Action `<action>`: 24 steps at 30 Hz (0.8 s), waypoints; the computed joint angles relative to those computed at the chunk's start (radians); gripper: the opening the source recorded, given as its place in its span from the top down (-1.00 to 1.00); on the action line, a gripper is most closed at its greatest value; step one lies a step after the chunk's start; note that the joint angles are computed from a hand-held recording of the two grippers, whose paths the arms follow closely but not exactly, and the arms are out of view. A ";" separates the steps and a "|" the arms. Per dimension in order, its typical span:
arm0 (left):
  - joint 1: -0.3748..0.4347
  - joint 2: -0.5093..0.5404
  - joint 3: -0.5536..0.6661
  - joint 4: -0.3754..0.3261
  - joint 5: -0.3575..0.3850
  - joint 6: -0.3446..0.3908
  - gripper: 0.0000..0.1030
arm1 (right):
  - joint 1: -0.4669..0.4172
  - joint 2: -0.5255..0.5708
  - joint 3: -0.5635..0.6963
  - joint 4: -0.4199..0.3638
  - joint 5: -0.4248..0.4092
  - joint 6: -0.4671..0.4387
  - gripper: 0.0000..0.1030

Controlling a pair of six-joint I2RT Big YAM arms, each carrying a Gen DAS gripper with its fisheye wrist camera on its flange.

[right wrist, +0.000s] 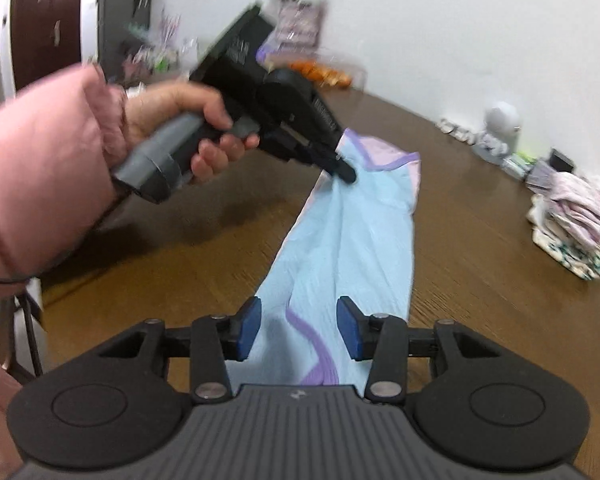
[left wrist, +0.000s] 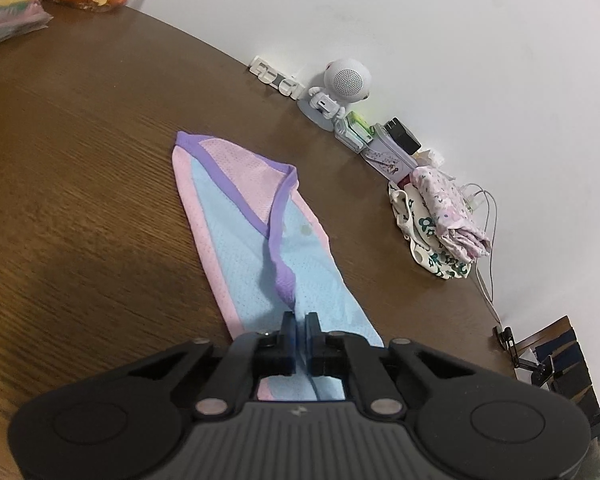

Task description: Fold clothes

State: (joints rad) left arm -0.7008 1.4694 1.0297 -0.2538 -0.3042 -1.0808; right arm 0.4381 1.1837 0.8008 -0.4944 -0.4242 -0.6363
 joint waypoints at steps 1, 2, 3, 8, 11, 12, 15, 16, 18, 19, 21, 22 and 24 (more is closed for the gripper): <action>0.001 0.000 -0.001 0.001 0.006 0.003 0.95 | 0.015 0.022 0.013 -0.012 0.026 -0.010 0.65; 0.002 0.000 -0.001 0.001 0.011 0.010 0.94 | 0.024 0.037 0.021 -0.018 0.048 -0.011 0.84; 0.002 0.000 -0.001 0.000 0.011 0.017 0.94 | 0.021 0.047 0.031 -0.031 0.042 -0.006 0.89; 0.003 -0.025 -0.026 0.046 0.010 0.037 0.95 | -0.059 0.067 0.098 -0.156 -0.170 0.038 0.91; 0.006 -0.028 -0.036 0.054 0.007 0.032 0.95 | -0.083 0.090 0.126 -0.220 -0.257 0.047 0.91; 0.007 -0.024 -0.037 0.049 0.006 0.028 0.95 | -0.081 0.104 0.129 -0.228 -0.256 0.046 0.91; 0.010 -0.007 -0.036 0.046 0.018 0.027 0.94 | -0.059 0.140 0.124 -0.220 -0.213 0.057 0.85; 0.010 -0.005 -0.040 0.055 0.018 0.024 0.93 | -0.062 0.147 0.123 -0.220 -0.221 0.068 0.83; 0.011 -0.015 -0.046 0.056 0.004 0.015 0.68 | -0.089 0.150 0.126 -0.229 -0.274 0.103 0.39; 0.007 -0.026 -0.053 0.058 -0.017 0.014 0.45 | -0.109 0.148 0.130 -0.239 -0.308 0.123 0.22; -0.008 -0.050 -0.059 0.043 -0.086 0.024 0.27 | -0.157 0.126 0.124 -0.248 -0.377 0.136 0.12; -0.021 -0.060 -0.055 0.020 -0.137 0.035 0.26 | -0.185 0.111 0.115 -0.247 -0.398 0.133 0.12; -0.039 -0.068 -0.048 0.017 -0.180 0.080 0.26 | -0.234 0.088 0.098 -0.244 -0.421 0.126 0.12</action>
